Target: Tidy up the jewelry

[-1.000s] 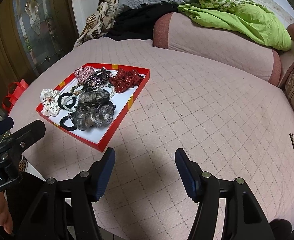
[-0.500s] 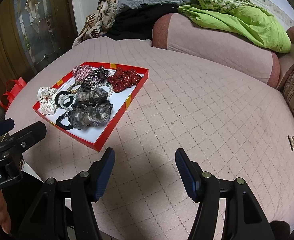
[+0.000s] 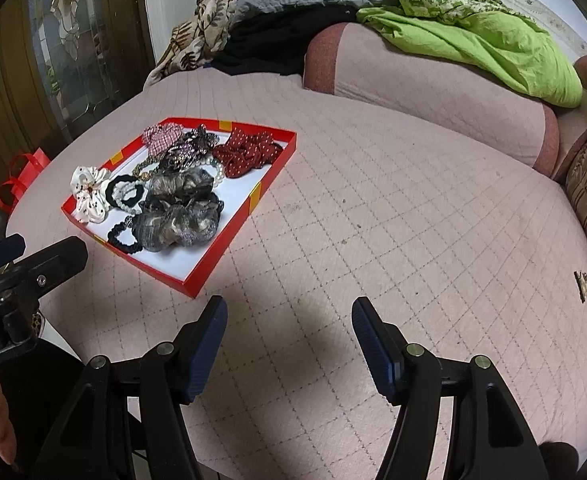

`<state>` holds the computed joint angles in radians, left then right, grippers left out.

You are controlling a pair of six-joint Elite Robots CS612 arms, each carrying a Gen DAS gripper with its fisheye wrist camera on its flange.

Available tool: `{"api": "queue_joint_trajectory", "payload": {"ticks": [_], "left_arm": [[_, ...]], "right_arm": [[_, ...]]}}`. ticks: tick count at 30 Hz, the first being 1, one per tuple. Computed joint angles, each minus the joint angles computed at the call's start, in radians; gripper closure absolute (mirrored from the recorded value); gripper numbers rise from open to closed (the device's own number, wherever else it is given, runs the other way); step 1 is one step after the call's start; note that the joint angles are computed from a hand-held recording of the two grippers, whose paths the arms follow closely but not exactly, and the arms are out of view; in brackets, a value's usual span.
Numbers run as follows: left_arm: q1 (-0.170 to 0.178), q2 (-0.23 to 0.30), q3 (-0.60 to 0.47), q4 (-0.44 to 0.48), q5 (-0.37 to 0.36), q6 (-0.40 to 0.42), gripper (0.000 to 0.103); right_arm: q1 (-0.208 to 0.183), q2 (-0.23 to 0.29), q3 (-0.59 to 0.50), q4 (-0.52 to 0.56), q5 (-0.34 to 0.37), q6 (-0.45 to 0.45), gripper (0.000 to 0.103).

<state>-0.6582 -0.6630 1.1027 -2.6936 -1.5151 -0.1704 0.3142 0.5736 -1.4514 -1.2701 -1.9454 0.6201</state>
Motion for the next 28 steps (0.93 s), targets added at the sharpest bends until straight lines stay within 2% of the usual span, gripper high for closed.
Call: {"api": "queue_joint_trajectory", "payload": {"ticks": [5, 15, 22, 28], "left_arm": [[0.003, -0.001, 0.005, -0.018, -0.004, -0.018, 0.001], [0.004, 0.002, 0.004, -0.01, -0.01, -0.035, 0.001], [0.002, 0.003, -0.004, 0.009, -0.012, -0.043, 0.001], [-0.012, 0.0, -0.014, 0.038, 0.029, -0.065, 0.001]], "right_arm": [[0.004, 0.001, 0.001, -0.009, -0.02, -0.006, 0.031], [0.003, 0.002, 0.001, -0.008, -0.016, -0.003, 0.031], [0.0, 0.006, -0.005, -0.012, 0.002, -0.006, 0.031], [-0.009, 0.018, -0.021, -0.025, 0.037, 0.003, 0.031]]}}
